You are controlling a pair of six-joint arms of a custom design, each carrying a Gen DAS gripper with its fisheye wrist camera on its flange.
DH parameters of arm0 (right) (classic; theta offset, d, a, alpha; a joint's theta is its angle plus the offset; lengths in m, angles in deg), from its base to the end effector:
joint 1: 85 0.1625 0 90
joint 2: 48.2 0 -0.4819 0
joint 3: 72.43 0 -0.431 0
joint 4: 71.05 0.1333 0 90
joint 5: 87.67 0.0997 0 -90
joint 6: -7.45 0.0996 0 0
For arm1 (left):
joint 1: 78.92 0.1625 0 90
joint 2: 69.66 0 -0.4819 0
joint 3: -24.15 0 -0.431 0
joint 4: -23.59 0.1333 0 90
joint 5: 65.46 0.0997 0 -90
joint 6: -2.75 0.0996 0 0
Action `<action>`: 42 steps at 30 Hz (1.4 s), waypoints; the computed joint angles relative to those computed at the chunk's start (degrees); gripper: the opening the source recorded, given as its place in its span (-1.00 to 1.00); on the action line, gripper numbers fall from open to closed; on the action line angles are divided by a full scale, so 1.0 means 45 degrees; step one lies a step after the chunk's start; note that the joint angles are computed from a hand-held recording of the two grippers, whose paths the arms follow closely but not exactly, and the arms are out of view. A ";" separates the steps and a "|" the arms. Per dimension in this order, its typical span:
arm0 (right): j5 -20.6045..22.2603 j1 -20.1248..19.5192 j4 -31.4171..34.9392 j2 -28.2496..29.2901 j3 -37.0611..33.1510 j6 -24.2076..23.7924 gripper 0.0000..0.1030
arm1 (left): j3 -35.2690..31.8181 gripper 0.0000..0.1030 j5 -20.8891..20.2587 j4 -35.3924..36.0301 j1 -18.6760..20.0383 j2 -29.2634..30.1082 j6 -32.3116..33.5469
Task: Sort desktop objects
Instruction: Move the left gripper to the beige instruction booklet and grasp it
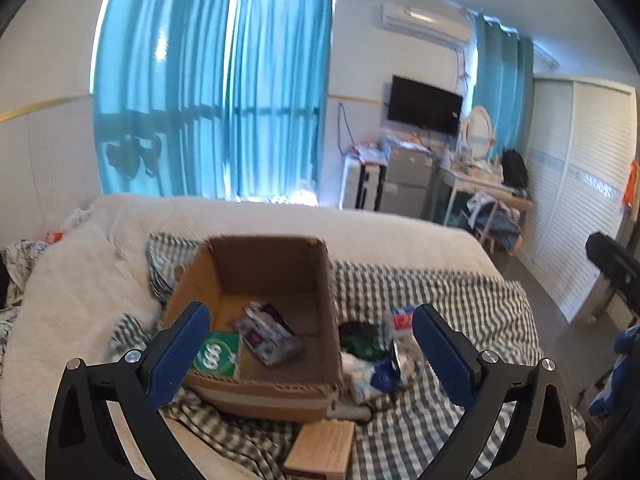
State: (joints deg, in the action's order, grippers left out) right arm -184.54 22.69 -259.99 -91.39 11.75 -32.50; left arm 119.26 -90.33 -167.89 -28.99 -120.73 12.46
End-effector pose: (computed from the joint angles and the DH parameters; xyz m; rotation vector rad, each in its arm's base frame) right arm 0.3628 -0.7380 0.2416 1.1397 -2.2448 1.3380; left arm -0.2805 -0.6809 0.2992 0.1981 2.0191 -1.3329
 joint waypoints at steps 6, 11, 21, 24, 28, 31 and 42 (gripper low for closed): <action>-0.0339 -0.0326 -0.0141 0.0051 0.0024 0.0233 0.99 | 0.0137 1.00 0.0043 0.1860 0.0290 0.0107 -0.1270; -0.0720 -0.0621 0.0253 0.0420 -0.0388 0.0491 0.99 | 0.0286 1.00 0.0045 0.3471 0.0559 0.0094 -0.2608; -0.1554 -0.1062 0.2099 0.1221 -0.1615 0.0961 0.99 | 0.0136 1.00 -0.0546 0.5978 0.1056 0.0183 -0.4159; -0.1816 -0.1176 0.2788 0.1453 -0.1964 0.1145 0.99 | 0.0172 1.00 -0.0845 0.6814 0.1276 0.0133 -0.4787; -0.2377 -0.1256 0.3492 0.1762 -0.2379 0.1403 0.99 | 0.0250 1.00 -0.1243 0.8027 0.1520 0.0125 -0.5491; -0.2461 -0.1432 0.4526 0.1970 -0.2773 0.1858 0.99 | 0.0253 1.00 -0.1478 0.8764 0.1748 0.0180 -0.5969; -0.3599 -0.1686 0.7043 0.3175 -0.4594 0.2520 0.62 | -0.0252 1.00 -0.3364 1.1071 0.2780 0.0230 -0.7764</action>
State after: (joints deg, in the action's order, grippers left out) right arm -200.74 15.10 -228.29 -77.10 -8.92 -21.16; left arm 118.12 -105.47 -118.07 -16.48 -119.69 -22.48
